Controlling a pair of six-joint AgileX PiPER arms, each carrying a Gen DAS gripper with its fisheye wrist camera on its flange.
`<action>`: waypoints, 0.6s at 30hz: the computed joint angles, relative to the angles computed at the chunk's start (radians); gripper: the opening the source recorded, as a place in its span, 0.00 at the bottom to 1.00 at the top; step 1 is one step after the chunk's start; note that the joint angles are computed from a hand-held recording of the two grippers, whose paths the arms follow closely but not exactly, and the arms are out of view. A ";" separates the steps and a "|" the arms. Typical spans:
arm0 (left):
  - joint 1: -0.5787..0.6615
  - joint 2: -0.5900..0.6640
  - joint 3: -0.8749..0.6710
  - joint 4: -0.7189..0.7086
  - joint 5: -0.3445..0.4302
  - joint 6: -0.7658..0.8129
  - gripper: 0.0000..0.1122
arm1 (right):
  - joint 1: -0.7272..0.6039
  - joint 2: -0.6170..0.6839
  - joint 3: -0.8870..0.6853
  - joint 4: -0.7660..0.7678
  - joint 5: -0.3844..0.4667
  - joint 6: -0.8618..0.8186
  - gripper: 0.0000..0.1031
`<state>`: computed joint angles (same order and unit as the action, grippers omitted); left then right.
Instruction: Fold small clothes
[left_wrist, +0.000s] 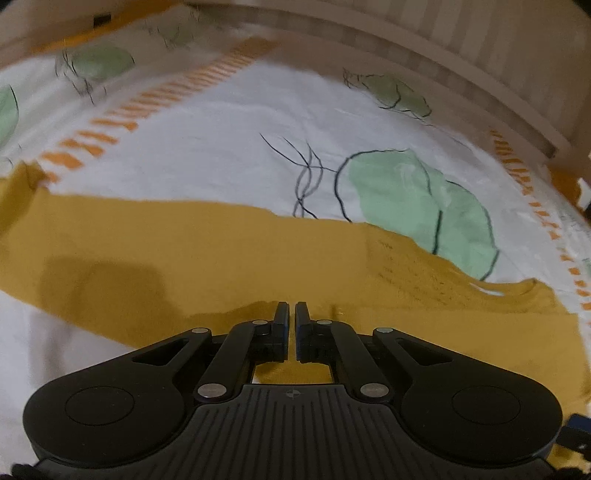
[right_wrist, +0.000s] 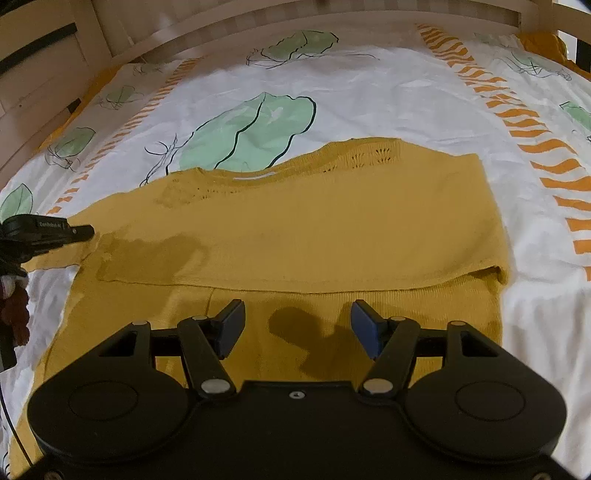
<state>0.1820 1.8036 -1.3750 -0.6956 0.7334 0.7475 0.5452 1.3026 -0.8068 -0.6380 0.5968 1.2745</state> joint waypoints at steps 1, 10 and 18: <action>0.013 0.011 -0.024 -0.020 0.057 0.002 0.05 | 0.001 0.000 -0.001 -0.002 0.000 0.003 0.66; 0.022 0.063 -0.092 -0.066 0.282 -0.027 0.34 | 0.014 0.010 -0.010 0.017 -0.013 -0.018 0.69; 0.002 0.032 -0.081 0.060 0.209 -0.131 0.34 | 0.011 0.002 -0.012 0.018 -0.020 -0.018 0.69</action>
<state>0.1842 1.8356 -1.4565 -0.6357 0.9427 0.6162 0.5563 1.3046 -0.8186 -0.6197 0.5770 1.2562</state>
